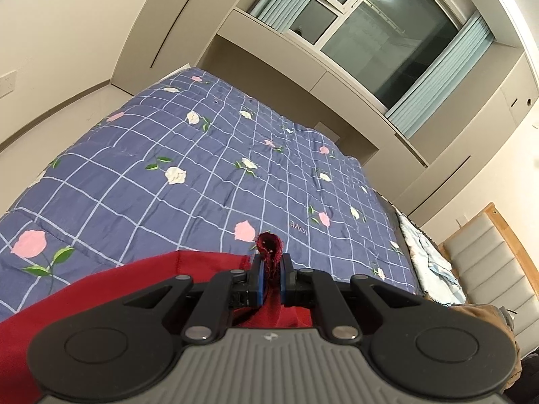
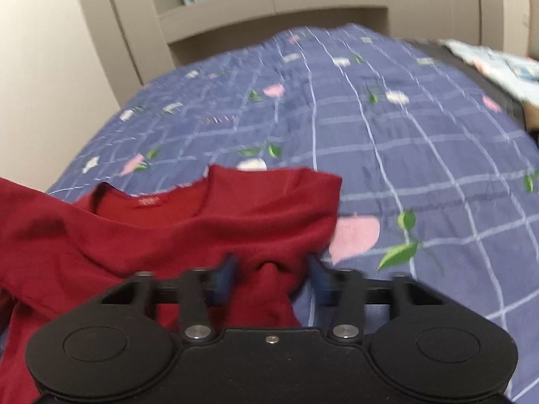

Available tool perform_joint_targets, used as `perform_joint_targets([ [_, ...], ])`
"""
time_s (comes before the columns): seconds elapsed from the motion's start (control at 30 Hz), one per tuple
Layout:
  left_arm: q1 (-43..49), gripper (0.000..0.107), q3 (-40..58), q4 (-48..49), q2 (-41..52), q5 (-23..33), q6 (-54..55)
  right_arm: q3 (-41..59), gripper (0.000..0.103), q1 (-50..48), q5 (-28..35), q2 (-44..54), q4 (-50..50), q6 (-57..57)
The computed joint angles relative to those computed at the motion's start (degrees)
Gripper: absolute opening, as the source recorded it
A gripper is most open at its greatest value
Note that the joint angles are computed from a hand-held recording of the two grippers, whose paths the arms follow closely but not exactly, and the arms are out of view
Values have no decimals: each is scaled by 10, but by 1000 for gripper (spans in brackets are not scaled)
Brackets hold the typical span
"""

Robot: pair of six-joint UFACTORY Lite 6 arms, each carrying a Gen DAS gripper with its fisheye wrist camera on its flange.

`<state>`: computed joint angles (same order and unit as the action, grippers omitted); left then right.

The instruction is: Fold small clothes

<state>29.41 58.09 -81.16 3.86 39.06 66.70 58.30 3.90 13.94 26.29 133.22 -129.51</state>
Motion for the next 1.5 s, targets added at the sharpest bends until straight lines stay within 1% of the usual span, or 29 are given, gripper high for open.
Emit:
perform_joint_targets([
  [0.03,0,8,0,0,-1,2,0,-3,19,0,1,1,32,-34],
  [0.07,0,8,0,-1,-2,3,-1,-10,13,-6,14,-2,40,-45],
  [0.13,1,8,2,-3,-4,9,-1,-25,11,-29,47,-18,5,-13],
  [0.2,2,8,2,-13,-4,17,10,-44,11,-62,89,-41,-24,4],
  [0.27,4,8,0,-27,-2,22,27,-49,11,-102,125,-51,-82,39],
  [0.37,-2,8,1,-27,22,9,45,-23,11,-142,142,-21,-173,113],
  [0.43,-6,8,2,-45,60,-4,66,-1,11,-156,150,11,-205,144],
  [0.5,-7,8,4,-61,96,-15,80,5,14,-164,156,33,-211,146],
  [0.53,-8,8,6,-66,111,-19,83,5,19,-170,165,37,-216,151],
  [0.57,-5,8,7,-72,124,-18,92,4,29,-176,174,35,-222,158],
  [0.6,-3,8,4,-77,128,-18,103,6,32,-178,183,34,-223,159],
  [0.63,-1,8,0,-83,131,-18,117,10,38,-176,184,32,-219,156],
  [0.67,-2,8,-2,-86,132,-21,127,21,45,-171,179,34,-216,157],
  [0.73,-3,8,-5,-94,131,-21,139,60,52,-155,154,50,-225,189],
  [0.77,-3,8,-4,-95,130,-19,139,90,54,-146,142,68,-243,221],
  [0.8,-3,8,-4,-96,129,-17,141,126,55,-141,130,92,-274,258],
  [0.83,-5,8,-1,-94,129,-19,137,156,51,-130,106,114,-297,293],
  [0.87,-6,8,1,-90,129,-19,132,183,31,-123,90,133,-327,330],
  [0.9,-6,8,4,-85,128,-19,128,198,19,-123,94,145,-347,349],
  [0.93,-5,8,6,-83,127,-18,129,203,12,-123,95,148,-345,343],
  [0.97,-6,9,6,-82,124,-19,132,199,8,-123,96,143,-325,318],
  [1.03,-4,9,8,-82,126,-22,143,195,8,-129,99,137,-292,280],
  [1.13,-3,9,21,-79,149,-27,151,215,8,-142,107,156,-320,311],
  [1.23,-14,9,51,-56,196,-48,140,228,11,-140,99,177,-329,318],
  [1.33,-21,9,63,-60,223,-66,157,233,16,-143,104,185,-324,323],
  [1.4,-24,12,73,-54,235,-78,152,227,25,-140,95,179,-317,306],
  [1.43,-28,13,80,-41,241,-88,137,215,35,-141,93,169,-302,286],
  [1.47,-31,15,87,-29,246,-97,125,192,43,-143,96,152,-271,247],
  [1.5,-33,19,93,-21,251,-104,118,163,47,-147,105,132,-233,196],
])
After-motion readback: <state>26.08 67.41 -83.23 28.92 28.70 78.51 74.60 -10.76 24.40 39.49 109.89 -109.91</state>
